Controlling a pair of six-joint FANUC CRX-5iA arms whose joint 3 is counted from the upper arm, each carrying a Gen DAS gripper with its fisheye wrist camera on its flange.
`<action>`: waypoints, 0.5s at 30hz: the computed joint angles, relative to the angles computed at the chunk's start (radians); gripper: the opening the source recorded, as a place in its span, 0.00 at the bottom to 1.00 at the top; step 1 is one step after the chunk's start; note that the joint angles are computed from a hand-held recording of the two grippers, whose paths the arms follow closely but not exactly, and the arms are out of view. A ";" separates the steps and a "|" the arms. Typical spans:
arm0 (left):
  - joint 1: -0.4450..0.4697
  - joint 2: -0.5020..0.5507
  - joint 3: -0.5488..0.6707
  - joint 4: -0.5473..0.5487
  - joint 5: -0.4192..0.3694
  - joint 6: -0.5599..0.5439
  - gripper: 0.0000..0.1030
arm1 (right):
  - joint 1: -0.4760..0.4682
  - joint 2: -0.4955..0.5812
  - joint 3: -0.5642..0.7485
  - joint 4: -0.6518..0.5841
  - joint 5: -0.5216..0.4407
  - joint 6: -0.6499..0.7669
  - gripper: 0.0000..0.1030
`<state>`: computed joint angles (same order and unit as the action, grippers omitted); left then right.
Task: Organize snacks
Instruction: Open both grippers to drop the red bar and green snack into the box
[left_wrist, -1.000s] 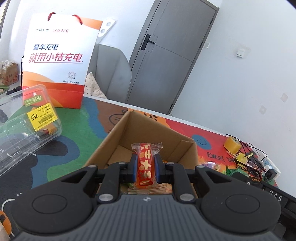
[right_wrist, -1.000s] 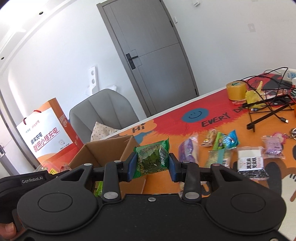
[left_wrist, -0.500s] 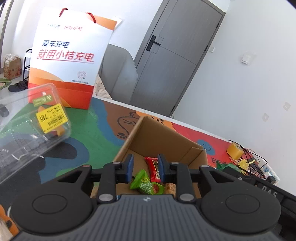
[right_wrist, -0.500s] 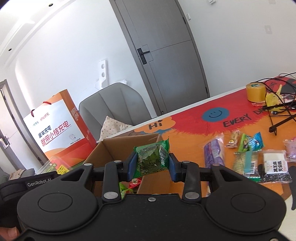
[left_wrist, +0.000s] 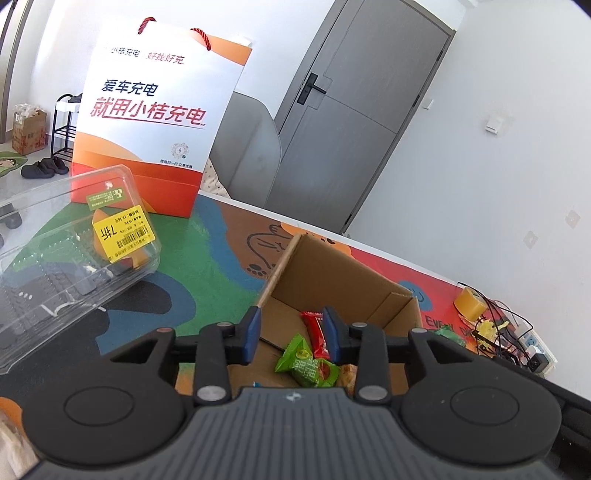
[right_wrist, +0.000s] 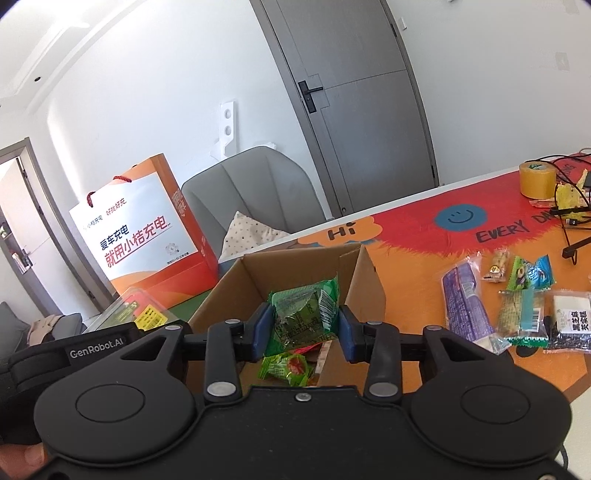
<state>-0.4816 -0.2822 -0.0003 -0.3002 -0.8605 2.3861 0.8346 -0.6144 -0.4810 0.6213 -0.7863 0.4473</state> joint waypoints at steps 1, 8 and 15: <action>-0.001 0.000 0.000 0.005 -0.002 -0.003 0.38 | 0.003 -0.004 0.001 -0.005 -0.005 0.002 0.41; -0.042 0.003 0.020 -0.028 -0.028 0.020 0.65 | 0.003 -0.045 -0.019 0.029 -0.029 -0.041 0.60; -0.106 0.034 0.077 -0.102 -0.088 0.063 0.76 | -0.024 -0.092 -0.036 0.024 -0.055 -0.046 0.71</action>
<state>-0.5872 -0.2485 0.0767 -0.4023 -0.9483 2.4490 0.8109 -0.7065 -0.5175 0.6450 -0.8411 0.4014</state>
